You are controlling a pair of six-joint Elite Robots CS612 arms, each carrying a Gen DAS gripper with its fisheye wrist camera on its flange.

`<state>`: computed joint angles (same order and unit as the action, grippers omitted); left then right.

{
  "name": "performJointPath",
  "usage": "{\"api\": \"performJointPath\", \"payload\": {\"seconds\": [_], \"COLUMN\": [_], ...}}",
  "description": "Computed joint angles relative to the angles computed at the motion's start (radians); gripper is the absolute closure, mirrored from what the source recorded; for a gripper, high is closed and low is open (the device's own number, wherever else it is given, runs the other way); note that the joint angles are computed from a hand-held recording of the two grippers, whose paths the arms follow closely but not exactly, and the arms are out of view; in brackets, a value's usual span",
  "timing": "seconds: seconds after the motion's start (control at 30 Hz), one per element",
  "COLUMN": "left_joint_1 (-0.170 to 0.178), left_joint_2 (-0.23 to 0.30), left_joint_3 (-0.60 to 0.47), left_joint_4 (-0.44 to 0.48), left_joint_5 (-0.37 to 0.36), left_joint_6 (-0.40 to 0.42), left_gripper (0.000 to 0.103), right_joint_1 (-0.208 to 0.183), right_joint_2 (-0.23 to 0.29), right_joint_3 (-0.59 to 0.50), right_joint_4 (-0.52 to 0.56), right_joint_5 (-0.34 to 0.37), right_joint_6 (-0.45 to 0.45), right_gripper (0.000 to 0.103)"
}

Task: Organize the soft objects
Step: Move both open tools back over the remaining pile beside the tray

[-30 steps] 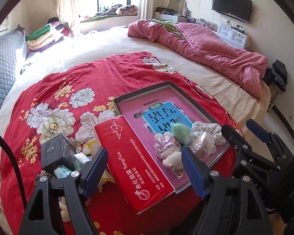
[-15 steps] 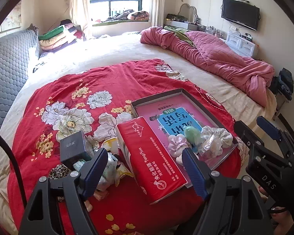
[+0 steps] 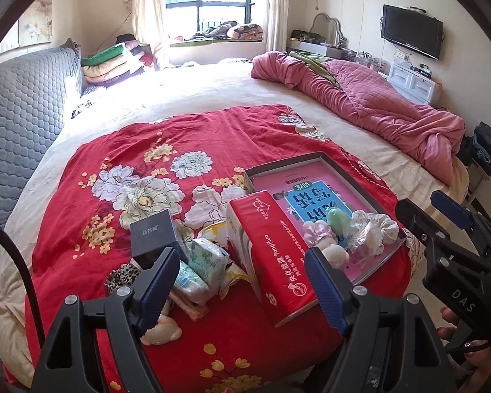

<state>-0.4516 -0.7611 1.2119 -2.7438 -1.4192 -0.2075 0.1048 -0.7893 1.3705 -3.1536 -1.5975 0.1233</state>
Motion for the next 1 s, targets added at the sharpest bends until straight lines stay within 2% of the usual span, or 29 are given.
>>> {"api": "performJointPath", "payload": {"seconds": [0.23,0.57,1.0], "left_joint_1": [0.013,0.036,0.099], "left_joint_2": [-0.022,-0.047,-0.075], "left_joint_3": [0.045,0.094,0.153], "left_joint_4": [-0.015,-0.034,-0.061], "left_joint_5": [0.019,0.007,0.054], "left_joint_6": [-0.015,-0.042,-0.147], "left_gripper": [0.025,0.025,0.025], "right_joint_1": [0.012,0.031,0.055], "right_joint_2": [-0.003,-0.004,0.003], "right_joint_3": [-0.004,-0.013,-0.030], "right_joint_4": [0.010,0.024,0.073], "right_joint_5": [0.034,0.073,0.126], "right_joint_6": [-0.022,-0.062,-0.129], "right_gripper": [0.025,0.025,0.025]}}
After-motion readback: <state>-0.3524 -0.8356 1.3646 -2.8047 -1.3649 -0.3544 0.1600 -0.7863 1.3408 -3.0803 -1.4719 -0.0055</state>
